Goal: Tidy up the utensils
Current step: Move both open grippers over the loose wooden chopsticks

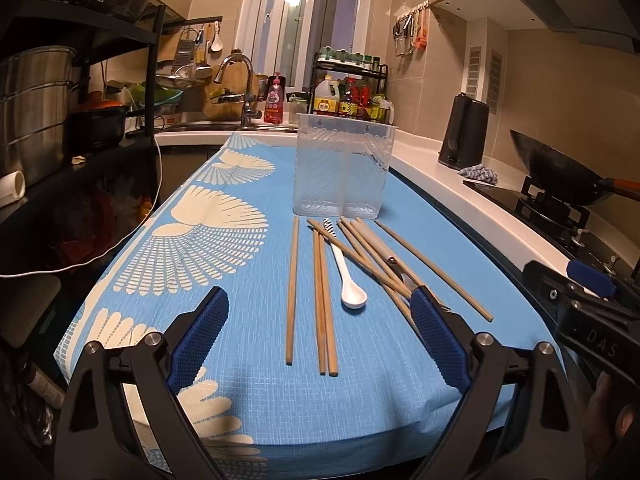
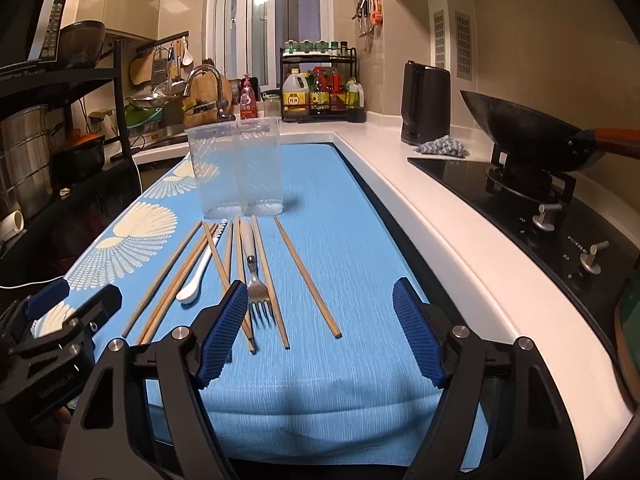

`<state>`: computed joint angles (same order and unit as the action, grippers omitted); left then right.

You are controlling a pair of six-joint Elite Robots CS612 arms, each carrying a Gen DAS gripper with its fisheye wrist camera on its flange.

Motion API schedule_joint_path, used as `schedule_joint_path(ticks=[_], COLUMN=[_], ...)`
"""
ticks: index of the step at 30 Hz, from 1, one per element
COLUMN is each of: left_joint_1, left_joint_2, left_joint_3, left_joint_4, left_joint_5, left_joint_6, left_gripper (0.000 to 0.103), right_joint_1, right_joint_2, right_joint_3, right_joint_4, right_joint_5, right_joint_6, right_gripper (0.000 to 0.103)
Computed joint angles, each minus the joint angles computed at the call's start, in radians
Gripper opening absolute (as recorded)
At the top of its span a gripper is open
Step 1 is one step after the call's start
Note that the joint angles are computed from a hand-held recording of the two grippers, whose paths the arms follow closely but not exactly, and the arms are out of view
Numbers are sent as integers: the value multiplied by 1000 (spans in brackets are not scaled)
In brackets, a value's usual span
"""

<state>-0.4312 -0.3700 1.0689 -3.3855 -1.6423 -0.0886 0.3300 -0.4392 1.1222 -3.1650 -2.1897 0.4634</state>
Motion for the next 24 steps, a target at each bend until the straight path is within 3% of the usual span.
schedule_joint_path(ticks=[24], left_joint_1=[-1], left_joint_2=[31], left_joint_3=[-49], left_joint_4=[-25], left_joint_5=[-36], left_joint_6=[27], left_gripper=[88], right_joint_1=[-14], right_joint_2=[17], right_joint_3=[-36], right_joint_4=[80], right_joint_5=[42], right_joint_6=[22], right_gripper=[73])
